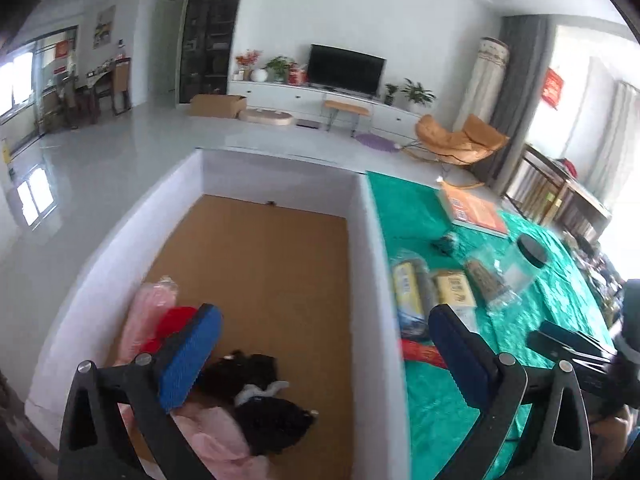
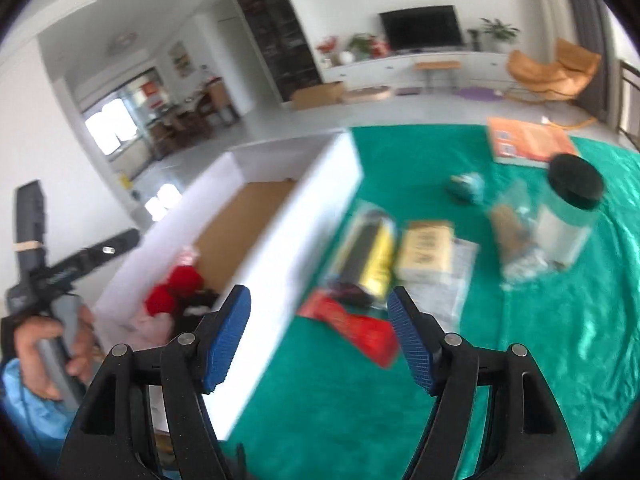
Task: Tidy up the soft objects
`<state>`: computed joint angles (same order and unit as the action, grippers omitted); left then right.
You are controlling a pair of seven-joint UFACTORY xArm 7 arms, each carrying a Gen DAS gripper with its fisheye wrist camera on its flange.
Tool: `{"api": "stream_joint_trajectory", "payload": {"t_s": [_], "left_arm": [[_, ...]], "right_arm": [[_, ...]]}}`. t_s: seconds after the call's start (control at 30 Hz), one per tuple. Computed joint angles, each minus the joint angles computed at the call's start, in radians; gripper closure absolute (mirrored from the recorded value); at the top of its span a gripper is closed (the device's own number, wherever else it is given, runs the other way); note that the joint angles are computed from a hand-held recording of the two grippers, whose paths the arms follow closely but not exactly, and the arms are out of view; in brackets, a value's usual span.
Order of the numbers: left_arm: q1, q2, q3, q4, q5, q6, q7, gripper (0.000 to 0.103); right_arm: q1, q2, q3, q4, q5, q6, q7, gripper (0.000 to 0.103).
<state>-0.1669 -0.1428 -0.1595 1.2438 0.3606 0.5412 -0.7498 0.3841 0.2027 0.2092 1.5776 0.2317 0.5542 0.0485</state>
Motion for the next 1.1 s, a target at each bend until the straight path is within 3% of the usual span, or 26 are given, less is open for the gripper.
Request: {"api": "stream_joint_trajectory", "payload": {"t_s": [0.13,0.23,0.33,0.4,0.5,0.8,1.1], "left_arm": [[-0.105,0.138,-0.039,0.126,-0.110,-0.018,0.179,0.001],[-0.182,0.275,-0.060,0.245,-0.184,0.016,0.292,0.001],[-0.253,0.410,-0.043,0.368,-0.175,0.083,0.314,0.001],[-0.293,0.474,-0.016,0.422,-0.156,0.115,0.314,0.001],[-0.321,0.522,0.013,0.446,-0.151,0.128,0.329,0.001],[-0.331,0.579,0.042,0.460,-0.175,0.146,0.362,0.001],[-0.356,0.621,0.086,0.500,-0.118,0.170,0.308,0.001]], "right_arm": [[0.006,-0.088,-0.110,-0.190,-0.336,-0.015,0.279,0.029],[-0.034,-0.126,-0.133,-0.287,-0.501,-0.001,0.401,0.029],[-0.049,-0.165,-0.151,-0.376,-0.635,-0.026,0.530,0.029],[-0.092,-0.198,-0.121,-0.407,-0.621,-0.035,0.538,0.029],[-0.121,-0.219,-0.103,-0.428,-0.714,-0.061,0.620,0.029],[-0.118,-0.143,-0.094,-0.352,-0.621,0.074,0.558,0.029],[-0.116,-0.139,-0.102,-0.361,-0.607,0.061,0.578,0.018]]}}
